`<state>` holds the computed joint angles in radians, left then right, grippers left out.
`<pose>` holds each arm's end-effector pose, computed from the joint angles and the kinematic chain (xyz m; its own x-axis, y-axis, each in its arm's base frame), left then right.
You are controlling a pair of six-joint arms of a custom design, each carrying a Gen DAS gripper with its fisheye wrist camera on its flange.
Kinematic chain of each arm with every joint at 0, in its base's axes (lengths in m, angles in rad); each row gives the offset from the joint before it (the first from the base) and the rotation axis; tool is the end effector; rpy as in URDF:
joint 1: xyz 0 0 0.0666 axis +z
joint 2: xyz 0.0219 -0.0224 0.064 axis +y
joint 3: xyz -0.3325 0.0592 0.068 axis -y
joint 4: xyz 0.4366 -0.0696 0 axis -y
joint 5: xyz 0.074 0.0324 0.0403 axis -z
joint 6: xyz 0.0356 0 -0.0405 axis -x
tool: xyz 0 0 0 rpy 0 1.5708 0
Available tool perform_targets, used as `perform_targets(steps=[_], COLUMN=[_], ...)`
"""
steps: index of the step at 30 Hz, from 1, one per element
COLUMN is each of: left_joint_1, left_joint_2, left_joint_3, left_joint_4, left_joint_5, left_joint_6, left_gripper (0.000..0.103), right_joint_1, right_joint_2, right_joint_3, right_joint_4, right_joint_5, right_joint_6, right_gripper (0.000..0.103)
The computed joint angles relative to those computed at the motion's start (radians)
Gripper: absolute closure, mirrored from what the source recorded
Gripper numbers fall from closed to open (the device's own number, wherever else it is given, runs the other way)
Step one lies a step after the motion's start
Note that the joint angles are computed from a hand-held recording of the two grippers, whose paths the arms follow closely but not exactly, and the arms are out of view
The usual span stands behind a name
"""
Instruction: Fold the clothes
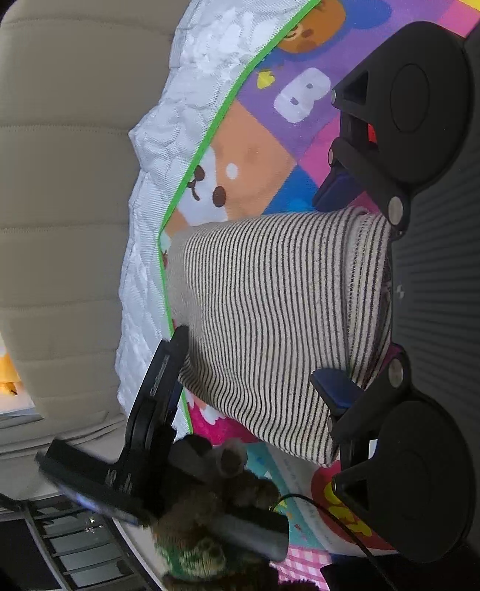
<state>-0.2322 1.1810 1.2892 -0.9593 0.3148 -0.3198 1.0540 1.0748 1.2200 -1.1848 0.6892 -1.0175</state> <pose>0.4484 -0.1178 0.4299 -0.5635 0.4404 -0.6989 0.6263 0.7794 -0.0138 0.2210 0.3422 0.4310 -0.6593 0.1688 -0.7327 0.0935 0.9853 0.1429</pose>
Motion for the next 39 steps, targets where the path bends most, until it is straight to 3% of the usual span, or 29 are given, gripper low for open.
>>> perform_targets(steps=[5, 10, 15, 18, 20, 23, 24, 27, 32, 36, 39], left_joint_1=[0.000, 0.039, 0.128, 0.144, 0.127, 0.089, 0.085, 0.077, 0.080, 0.085, 0.096], left_joint_2=[0.019, -0.010, -0.081, -0.096, -0.097, -0.130, -0.132, -0.132, -0.162, -0.180, -0.181], left_joint_3=[0.004, 0.010, -0.006, -0.020, -0.029, -0.045, -0.041, -0.037, -0.082, -0.108, -0.120], left_joint_4=[0.020, -0.034, -0.195, -0.325, -0.372, -0.317, -0.303, -0.286, -0.247, -0.215, -0.209], left_joint_5=[0.005, 0.059, 0.240, 0.330, 0.348, 0.304, 0.304, 0.248, 0.213, 0.208, 0.227], left_joint_6=[0.015, 0.036, 0.097, 0.067, 0.050, 0.060, 0.063, 0.054, 0.031, 0.022, 0.049], left_gripper=[0.027, 0.027, 0.013, 0.013, 0.020, 0.036, 0.048, 0.058, 0.057, 0.048, 0.045], right_joint_1=[-0.005, -0.013, -0.006, -0.003, 0.003, 0.011, 0.013, 0.015, 0.010, 0.009, -0.011], right_joint_2=[0.006, 0.017, 0.015, 0.014, 0.019, 0.028, 0.030, 0.030, 0.031, 0.007, -0.090], right_joint_3=[-0.002, -0.001, -0.002, 0.000, 0.005, 0.014, 0.017, 0.018, 0.017, 0.011, -0.040], right_joint_4=[-0.001, -0.003, 0.005, 0.005, -0.005, -0.018, -0.019, -0.011, -0.003, 0.003, 0.085], right_joint_5=[-0.002, -0.014, 0.017, 0.032, 0.043, 0.061, 0.064, 0.066, 0.053, 0.046, 0.005], right_joint_6=[0.005, 0.020, 0.029, 0.030, 0.034, 0.041, 0.043, 0.056, 0.072, 0.055, 0.025], right_gripper=[0.008, 0.008, 0.008, 0.008, 0.008, 0.008, 0.008, 0.008, 0.008, 0.008, 0.008])
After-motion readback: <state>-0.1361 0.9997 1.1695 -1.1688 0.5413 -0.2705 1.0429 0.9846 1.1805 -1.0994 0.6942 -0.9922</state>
